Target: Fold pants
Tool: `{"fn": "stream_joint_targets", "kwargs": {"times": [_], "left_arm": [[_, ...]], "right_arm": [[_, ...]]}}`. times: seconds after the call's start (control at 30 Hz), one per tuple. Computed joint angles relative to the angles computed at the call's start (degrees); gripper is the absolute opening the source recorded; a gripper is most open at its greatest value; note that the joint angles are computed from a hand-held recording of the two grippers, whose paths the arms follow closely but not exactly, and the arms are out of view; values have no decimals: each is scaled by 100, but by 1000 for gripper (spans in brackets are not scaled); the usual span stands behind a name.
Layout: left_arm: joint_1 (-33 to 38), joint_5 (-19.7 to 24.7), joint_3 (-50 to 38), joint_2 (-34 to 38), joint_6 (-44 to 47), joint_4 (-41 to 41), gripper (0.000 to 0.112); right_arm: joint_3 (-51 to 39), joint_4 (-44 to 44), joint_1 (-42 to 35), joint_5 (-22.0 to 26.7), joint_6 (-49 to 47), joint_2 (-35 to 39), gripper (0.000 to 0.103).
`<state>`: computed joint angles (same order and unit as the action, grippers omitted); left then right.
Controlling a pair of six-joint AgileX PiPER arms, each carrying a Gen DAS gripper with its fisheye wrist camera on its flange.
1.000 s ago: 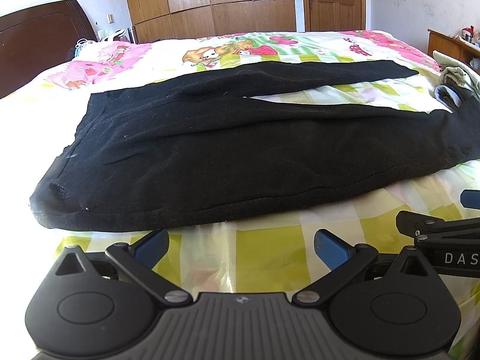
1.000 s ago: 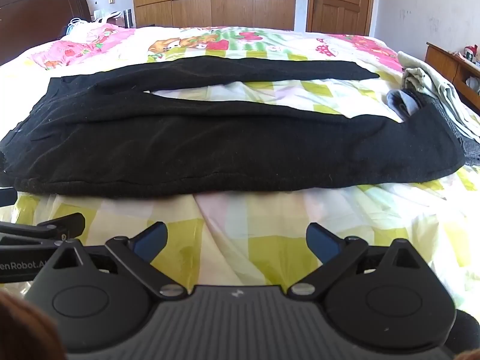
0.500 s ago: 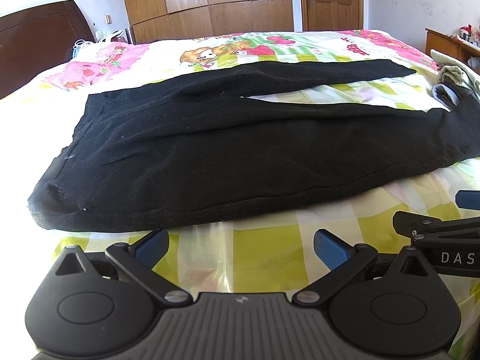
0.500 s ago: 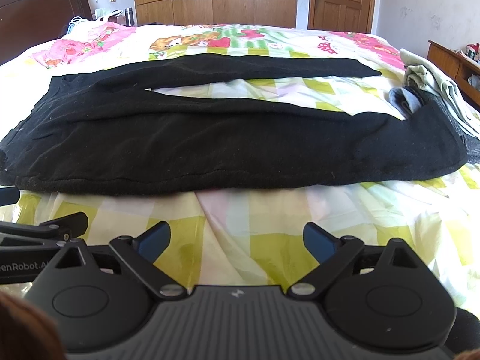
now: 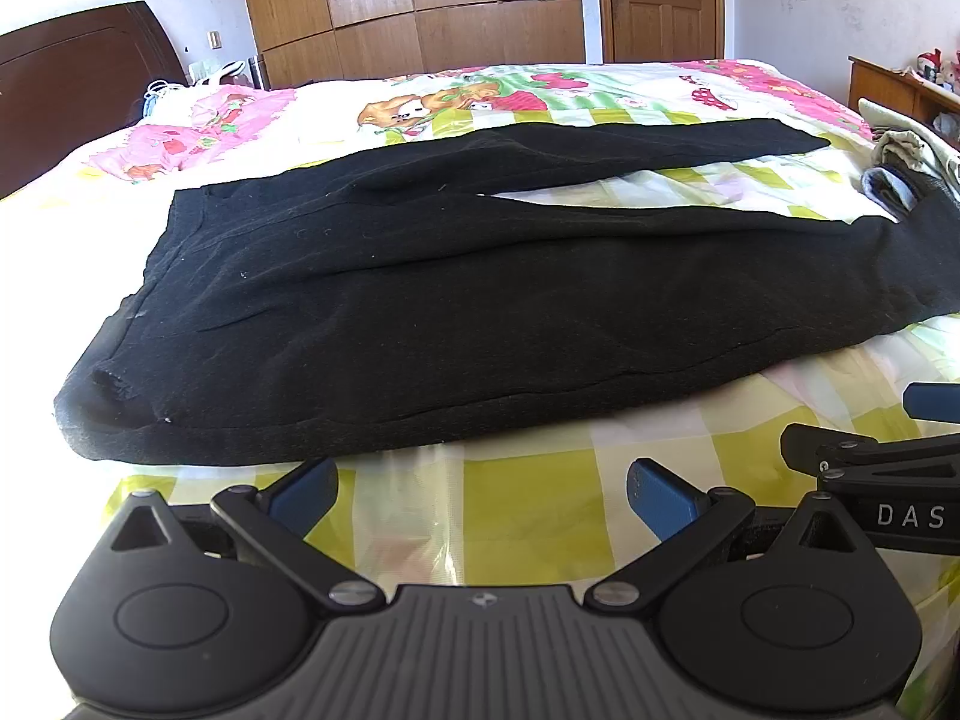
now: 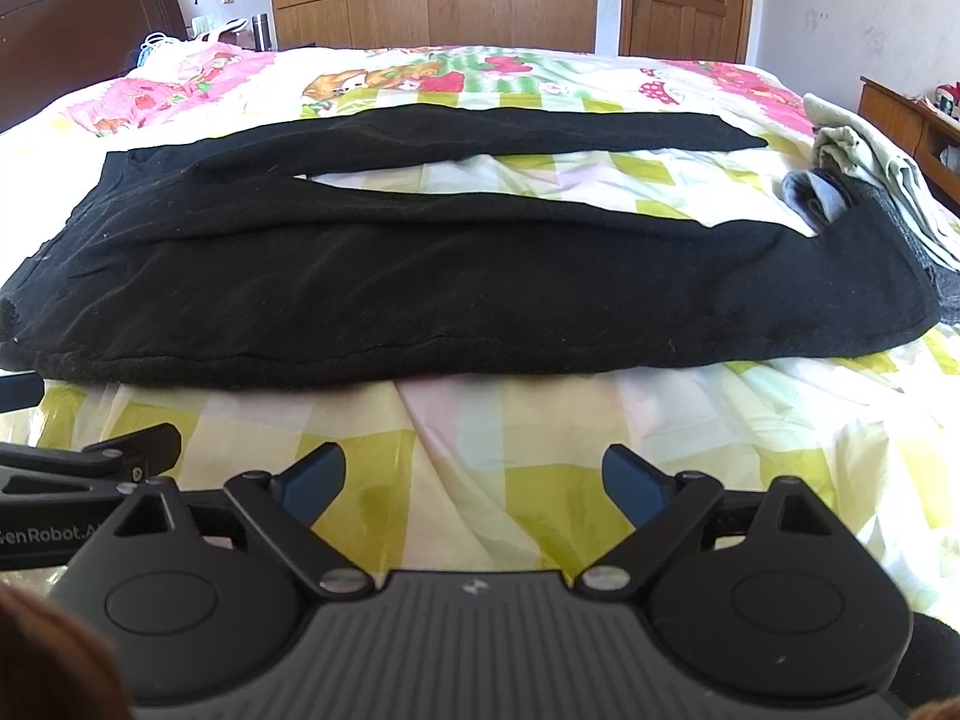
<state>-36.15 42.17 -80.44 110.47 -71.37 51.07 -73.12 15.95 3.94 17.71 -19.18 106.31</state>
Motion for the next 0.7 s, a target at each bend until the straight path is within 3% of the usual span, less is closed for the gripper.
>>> {"fn": "stream_joint_targets", "kwargs": {"times": [0.7], "left_arm": [[-61, 47, -99, 74, -17, -15, 103]], "right_arm": [[-175, 313, -59, 246, -342, 69, 86]]}}
